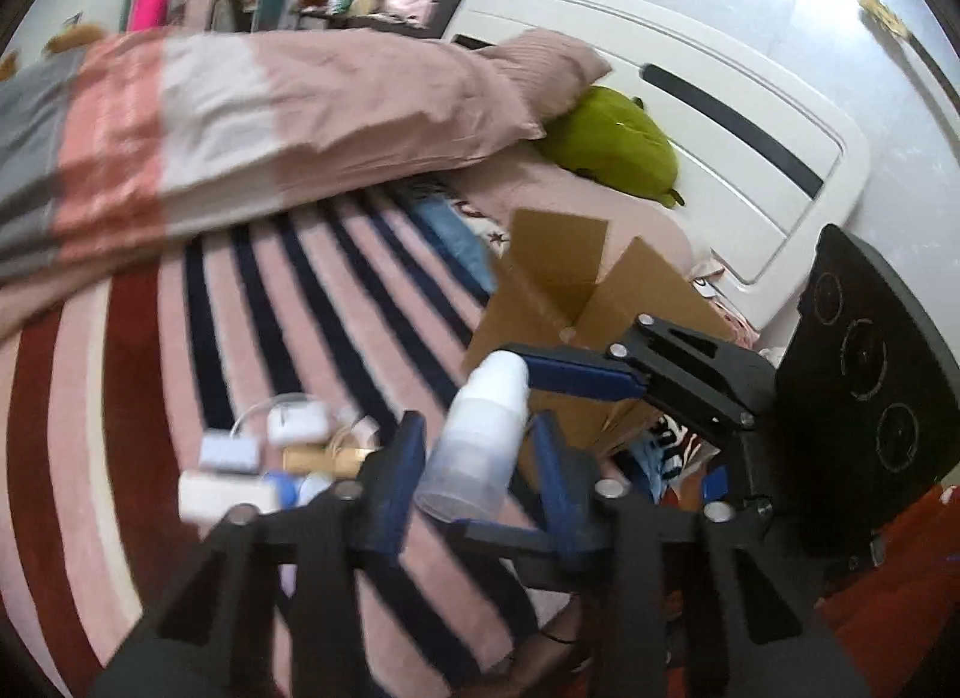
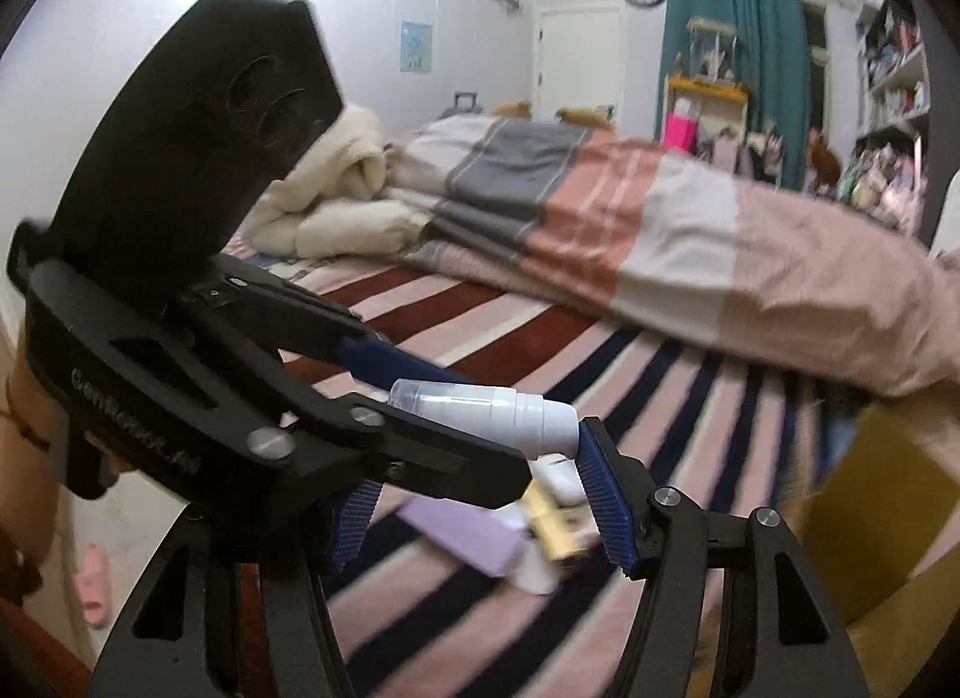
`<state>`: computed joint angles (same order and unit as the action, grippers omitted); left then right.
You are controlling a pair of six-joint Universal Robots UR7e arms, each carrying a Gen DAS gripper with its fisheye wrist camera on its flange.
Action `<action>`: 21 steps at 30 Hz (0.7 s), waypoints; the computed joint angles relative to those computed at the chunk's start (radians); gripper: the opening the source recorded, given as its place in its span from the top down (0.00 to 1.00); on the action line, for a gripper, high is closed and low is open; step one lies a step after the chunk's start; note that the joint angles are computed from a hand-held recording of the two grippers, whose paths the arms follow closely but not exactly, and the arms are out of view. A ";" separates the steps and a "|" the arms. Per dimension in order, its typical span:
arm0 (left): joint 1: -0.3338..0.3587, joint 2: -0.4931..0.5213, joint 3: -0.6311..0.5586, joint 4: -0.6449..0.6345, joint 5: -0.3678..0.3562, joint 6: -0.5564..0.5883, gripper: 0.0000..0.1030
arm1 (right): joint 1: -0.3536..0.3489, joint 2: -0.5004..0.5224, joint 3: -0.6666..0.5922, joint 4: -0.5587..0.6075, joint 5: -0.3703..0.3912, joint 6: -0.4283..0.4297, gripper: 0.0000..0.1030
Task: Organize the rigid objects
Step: 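Carry the white bottle with the right gripper into the cardboard box and release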
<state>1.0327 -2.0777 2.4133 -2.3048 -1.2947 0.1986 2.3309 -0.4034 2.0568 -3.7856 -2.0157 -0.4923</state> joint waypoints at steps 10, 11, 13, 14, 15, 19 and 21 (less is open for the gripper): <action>-0.125 0.350 -0.050 -0.128 -0.043 -0.053 0.70 | -0.086 -0.182 0.151 -0.043 -0.117 -0.008 0.43; -0.127 0.395 -0.066 -0.131 -0.050 -0.057 0.70 | -0.100 -0.204 0.165 -0.028 -0.134 0.003 0.43; -0.131 0.467 -0.094 -0.129 -0.058 -0.067 0.70 | -0.123 -0.240 0.181 0.012 -0.165 0.023 0.43; -0.130 0.490 -0.105 -0.121 -0.063 -0.071 0.70 | -0.133 -0.256 0.185 0.039 -0.184 0.036 0.43; -0.129 0.525 -0.126 -0.107 -0.067 -0.078 0.70 | -0.137 -0.270 0.192 0.058 -0.200 0.047 0.43; -0.127 0.602 -0.168 -0.070 -0.063 -0.115 0.70 | -0.171 -0.331 0.199 0.191 -0.238 0.110 0.43; -0.132 0.619 -0.174 -0.069 -0.048 -0.128 0.66 | -0.184 -0.348 0.196 0.241 -0.249 0.135 0.43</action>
<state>0.9003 -1.4592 2.2393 -2.3739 -1.3426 0.0709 2.1473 -0.7513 2.2531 -3.5445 -2.2644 -0.3573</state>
